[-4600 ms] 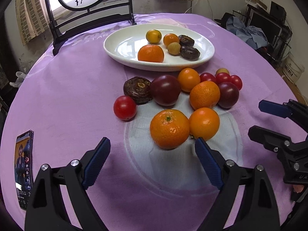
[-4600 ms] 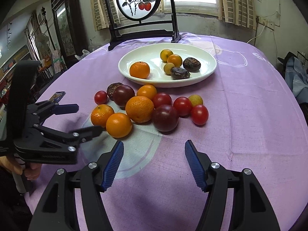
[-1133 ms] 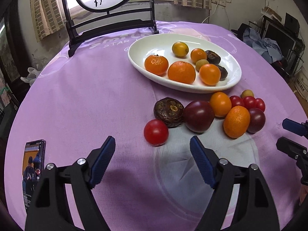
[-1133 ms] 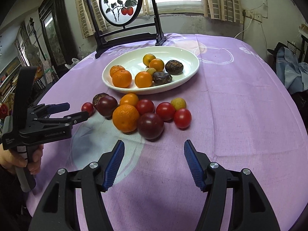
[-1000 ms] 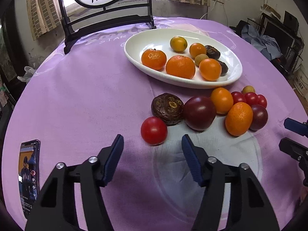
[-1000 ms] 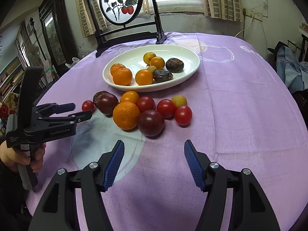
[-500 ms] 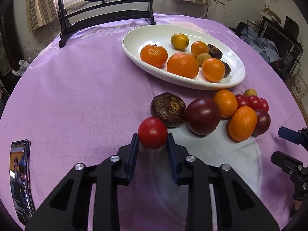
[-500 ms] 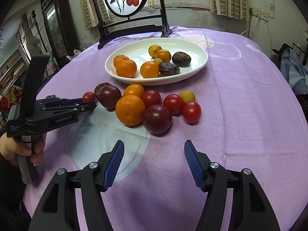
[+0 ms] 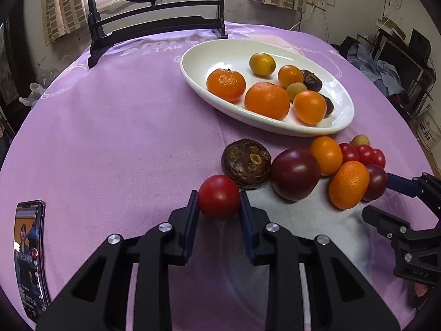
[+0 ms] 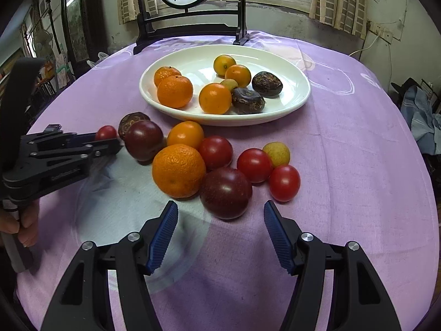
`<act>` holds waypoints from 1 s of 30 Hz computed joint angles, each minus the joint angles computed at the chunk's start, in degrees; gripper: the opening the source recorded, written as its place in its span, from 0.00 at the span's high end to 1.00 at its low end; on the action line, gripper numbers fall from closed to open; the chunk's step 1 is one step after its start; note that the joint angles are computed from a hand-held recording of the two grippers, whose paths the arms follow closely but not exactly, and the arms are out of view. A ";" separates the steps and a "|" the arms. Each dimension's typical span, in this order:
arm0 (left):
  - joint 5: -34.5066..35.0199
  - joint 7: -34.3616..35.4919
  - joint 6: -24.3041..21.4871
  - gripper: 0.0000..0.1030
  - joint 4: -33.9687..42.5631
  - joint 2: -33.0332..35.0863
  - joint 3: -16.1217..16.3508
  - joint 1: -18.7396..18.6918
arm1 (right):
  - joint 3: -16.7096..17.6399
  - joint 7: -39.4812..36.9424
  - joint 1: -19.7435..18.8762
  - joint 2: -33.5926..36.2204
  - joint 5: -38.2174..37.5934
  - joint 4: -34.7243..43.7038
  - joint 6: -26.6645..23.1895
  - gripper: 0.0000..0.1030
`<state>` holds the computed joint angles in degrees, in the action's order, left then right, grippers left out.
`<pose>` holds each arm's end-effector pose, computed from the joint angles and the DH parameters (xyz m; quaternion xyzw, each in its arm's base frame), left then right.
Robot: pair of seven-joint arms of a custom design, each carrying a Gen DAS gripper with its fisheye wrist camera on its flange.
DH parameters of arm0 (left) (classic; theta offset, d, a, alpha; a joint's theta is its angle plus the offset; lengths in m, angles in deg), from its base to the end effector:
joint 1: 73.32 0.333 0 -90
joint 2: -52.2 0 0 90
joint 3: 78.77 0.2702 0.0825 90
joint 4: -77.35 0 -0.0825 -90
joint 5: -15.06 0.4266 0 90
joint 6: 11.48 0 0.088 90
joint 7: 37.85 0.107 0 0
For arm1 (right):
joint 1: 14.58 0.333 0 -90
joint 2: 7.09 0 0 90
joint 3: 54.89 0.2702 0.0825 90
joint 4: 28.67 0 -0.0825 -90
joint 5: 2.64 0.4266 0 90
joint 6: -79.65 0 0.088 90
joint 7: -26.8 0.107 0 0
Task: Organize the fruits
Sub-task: 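Grasp red cherry tomato with left gripper while right gripper grasps dark red plum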
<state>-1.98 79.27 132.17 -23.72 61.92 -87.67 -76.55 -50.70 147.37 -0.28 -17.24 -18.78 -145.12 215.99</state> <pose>0.6728 -0.1372 0.4699 -0.4908 0.8149 -0.2735 0.1426 0.5657 0.1881 0.5245 -0.6585 0.6964 -0.2077 0.1955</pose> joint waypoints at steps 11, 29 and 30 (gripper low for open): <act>-10.39 8.29 -0.91 0.73 -6.71 -8.30 0.20 0.51 | 0.23 -1.17 -0.02 4.45 -3.67 4.60 -2.78 0.51; -8.32 6.93 -2.11 0.73 6.23 -1.16 -0.48 -1.27 | 0.30 6.87 -3.06 1.21 -8.47 5.34 7.78 0.61; -6.46 5.29 -1.81 0.73 9.33 1.21 -0.61 -1.78 | -0.18 5.65 -2.94 3.33 -7.37 7.58 7.69 0.61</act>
<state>-8.44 84.56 130.36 -14.39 63.14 -88.28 -78.33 -50.88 153.02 -3.22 -13.91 -26.15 -137.54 223.67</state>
